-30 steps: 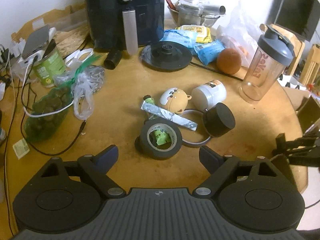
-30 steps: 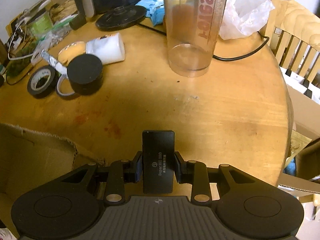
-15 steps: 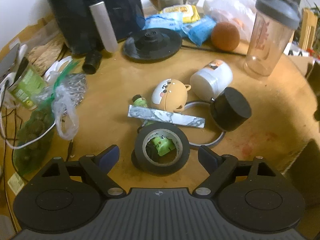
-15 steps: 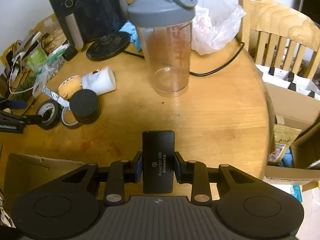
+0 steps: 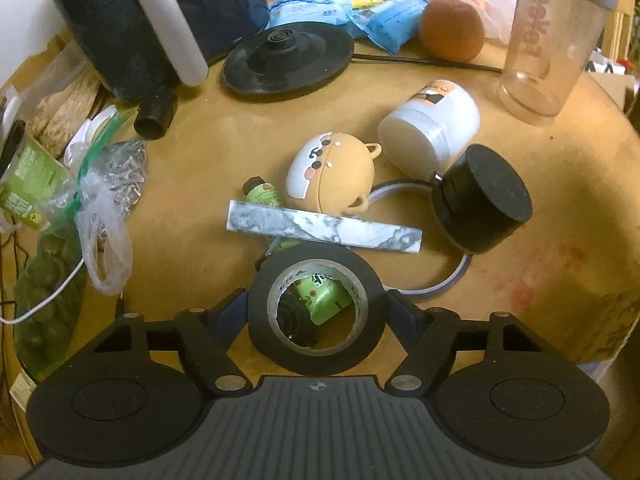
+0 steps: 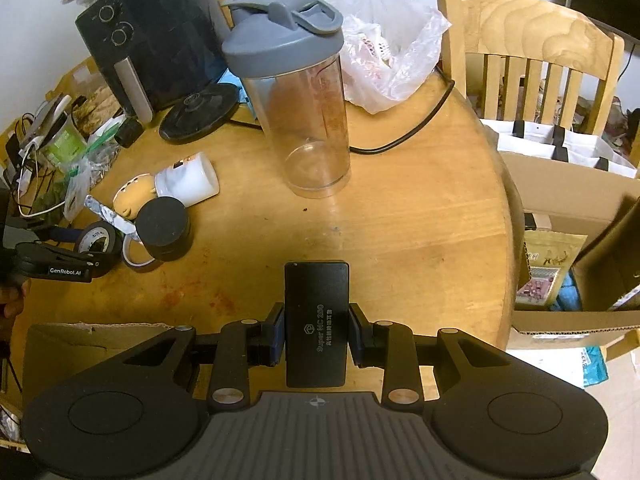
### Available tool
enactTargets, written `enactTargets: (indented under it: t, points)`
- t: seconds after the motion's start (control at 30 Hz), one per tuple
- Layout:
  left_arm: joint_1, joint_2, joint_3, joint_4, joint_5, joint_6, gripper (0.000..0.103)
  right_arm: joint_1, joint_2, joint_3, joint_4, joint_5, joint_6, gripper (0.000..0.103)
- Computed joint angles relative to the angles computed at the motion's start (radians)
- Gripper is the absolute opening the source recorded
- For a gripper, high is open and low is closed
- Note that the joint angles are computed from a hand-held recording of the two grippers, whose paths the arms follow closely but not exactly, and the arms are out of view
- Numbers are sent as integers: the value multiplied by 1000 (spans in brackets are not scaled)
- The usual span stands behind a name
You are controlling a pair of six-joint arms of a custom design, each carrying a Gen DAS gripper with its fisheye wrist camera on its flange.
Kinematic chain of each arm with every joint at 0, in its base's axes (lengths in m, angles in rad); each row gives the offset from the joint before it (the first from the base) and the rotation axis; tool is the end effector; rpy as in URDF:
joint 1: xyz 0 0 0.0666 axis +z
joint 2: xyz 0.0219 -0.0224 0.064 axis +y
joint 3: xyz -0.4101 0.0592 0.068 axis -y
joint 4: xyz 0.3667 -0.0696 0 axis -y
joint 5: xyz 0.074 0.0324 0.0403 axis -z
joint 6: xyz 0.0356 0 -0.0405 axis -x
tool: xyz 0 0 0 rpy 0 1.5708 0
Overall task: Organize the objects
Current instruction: 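Grasp the black tape roll with the left tool while the right tool holds the black box, then carry the tape roll and black box toward the cardboard box with both tools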
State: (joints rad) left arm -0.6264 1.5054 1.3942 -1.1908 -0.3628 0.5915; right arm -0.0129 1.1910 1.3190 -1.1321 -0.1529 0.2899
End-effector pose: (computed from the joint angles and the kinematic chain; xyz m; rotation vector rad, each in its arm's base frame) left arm 0.3763 -0.2572 0.4001 -0.0199 2.7104 0.1981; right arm 0.3552 0.0004 0.4913 -0.4097 2.5259 0.0814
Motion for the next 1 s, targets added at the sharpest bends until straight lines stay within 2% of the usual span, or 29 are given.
enactTargets:
  t: [0.63, 1.0]
  points:
    - [-51, -91, 22, -37, -13, 141, 73, 20, 2, 51, -61, -78, -26, 34]
    - [-121, -153, 21, -54, -20, 223, 73, 67, -9, 50, -99, -132, -57, 34]
